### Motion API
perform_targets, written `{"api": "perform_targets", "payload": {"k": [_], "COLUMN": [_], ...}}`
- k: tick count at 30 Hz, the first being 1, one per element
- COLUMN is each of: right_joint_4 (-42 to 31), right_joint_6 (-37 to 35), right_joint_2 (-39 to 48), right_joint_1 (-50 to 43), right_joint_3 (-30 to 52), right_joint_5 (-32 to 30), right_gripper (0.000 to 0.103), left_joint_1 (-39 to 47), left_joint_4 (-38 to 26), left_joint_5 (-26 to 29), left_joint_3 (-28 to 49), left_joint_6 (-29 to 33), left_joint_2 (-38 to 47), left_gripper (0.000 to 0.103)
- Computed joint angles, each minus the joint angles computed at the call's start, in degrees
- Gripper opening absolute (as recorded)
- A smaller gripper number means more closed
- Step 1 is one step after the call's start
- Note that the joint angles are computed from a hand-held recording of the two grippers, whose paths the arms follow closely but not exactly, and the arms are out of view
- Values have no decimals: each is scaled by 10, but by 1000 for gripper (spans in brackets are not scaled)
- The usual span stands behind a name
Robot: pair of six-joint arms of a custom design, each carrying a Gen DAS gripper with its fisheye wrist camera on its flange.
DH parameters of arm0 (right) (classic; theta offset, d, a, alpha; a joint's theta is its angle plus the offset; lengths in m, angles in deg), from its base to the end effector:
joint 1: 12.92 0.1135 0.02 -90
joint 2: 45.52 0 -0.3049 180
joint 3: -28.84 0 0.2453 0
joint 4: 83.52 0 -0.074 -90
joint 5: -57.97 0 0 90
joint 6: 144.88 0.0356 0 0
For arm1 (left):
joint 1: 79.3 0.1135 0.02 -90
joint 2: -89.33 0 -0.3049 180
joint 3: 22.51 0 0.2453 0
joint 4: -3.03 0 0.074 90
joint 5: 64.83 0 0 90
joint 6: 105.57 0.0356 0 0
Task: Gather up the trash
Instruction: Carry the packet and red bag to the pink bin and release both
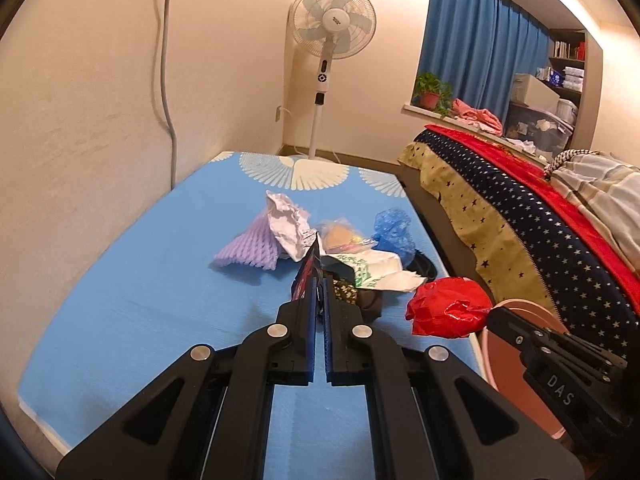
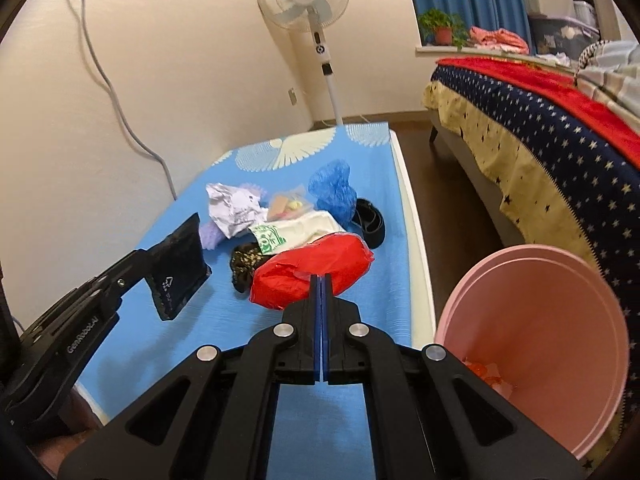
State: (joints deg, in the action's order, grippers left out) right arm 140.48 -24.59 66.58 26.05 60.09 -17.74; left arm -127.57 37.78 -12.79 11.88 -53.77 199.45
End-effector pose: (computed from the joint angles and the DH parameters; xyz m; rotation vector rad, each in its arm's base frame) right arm 0.2081 0.1570 0.0888 -0.0291 2.2198 0.4013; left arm 0.1910 -0.1813 0.0951 -0.1431 2.1120 -0.1291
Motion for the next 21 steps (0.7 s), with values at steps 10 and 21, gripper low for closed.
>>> {"api": "perform_targets", "payload": {"k": [10,21], "right_joint_4": [-27,-62], "right_joint_6": [3,3], "right_joint_2": [-88,-168], "right_joint_1": [36,44], "right_joint_3": [-50,-86], "right_joint_5": [55,89], "right_gripper": [0,0], "left_joint_1": [-44,-68], "left_joint_4": [-26,-36], "left_joint_5": [-27,-35], "left_joint_3": [-26,-32], "left_joint_6": [-7,-10], "left_joint_2": [-59,-76], "left_gripper": [3,3]}}
